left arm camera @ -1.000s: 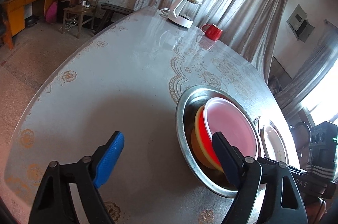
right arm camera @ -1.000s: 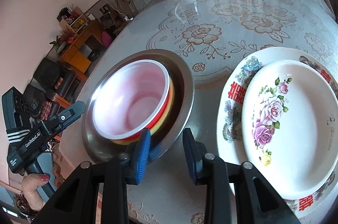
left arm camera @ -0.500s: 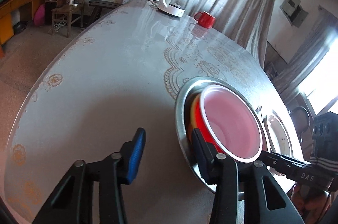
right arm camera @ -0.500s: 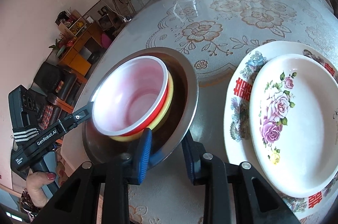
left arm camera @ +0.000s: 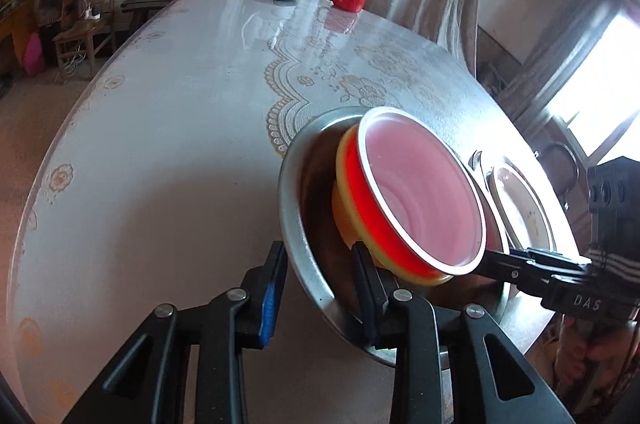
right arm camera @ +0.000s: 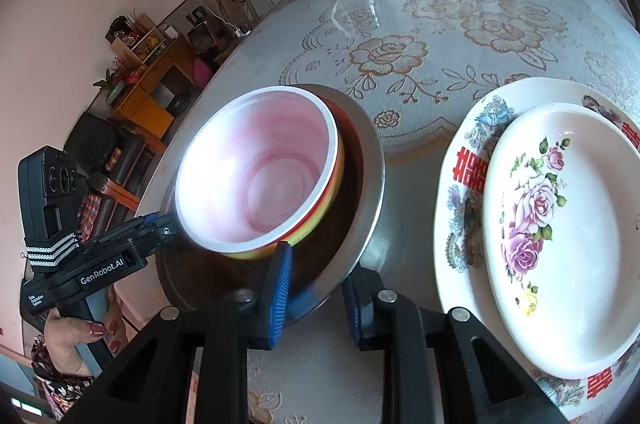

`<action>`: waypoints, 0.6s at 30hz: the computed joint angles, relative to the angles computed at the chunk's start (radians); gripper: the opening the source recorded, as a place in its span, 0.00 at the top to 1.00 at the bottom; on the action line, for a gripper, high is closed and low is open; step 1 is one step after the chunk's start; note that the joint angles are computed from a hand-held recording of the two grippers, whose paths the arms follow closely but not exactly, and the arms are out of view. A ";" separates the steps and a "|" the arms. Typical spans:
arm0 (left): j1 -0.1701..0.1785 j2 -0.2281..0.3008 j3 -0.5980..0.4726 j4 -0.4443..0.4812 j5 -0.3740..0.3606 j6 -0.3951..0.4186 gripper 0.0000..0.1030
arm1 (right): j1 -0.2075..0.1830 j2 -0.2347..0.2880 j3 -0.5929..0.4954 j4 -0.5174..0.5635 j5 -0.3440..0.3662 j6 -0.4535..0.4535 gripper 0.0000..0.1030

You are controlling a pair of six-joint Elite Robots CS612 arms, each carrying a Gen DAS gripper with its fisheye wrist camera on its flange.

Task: Organize plates and bowls
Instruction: 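Lift the nested bowls and carry them over the plate stack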

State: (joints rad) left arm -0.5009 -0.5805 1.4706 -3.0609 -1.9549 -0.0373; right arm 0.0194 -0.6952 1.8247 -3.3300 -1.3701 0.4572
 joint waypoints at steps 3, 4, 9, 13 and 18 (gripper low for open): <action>0.000 0.001 0.000 -0.007 -0.016 0.006 0.77 | -0.002 0.001 0.001 -0.003 0.005 0.009 0.77; 0.000 0.003 0.000 -0.014 -0.015 0.002 0.77 | -0.001 0.001 0.001 -0.005 0.002 0.007 0.78; 0.003 0.006 0.026 -0.082 -0.033 -0.040 0.77 | -0.003 0.005 0.007 -0.031 0.008 0.014 0.79; 0.006 -0.004 0.055 -0.116 -0.030 -0.060 0.77 | -0.006 0.004 0.015 -0.048 0.031 0.009 0.81; 0.002 -0.015 0.069 -0.123 0.001 -0.065 0.74 | -0.003 0.002 0.012 -0.032 0.032 0.002 0.81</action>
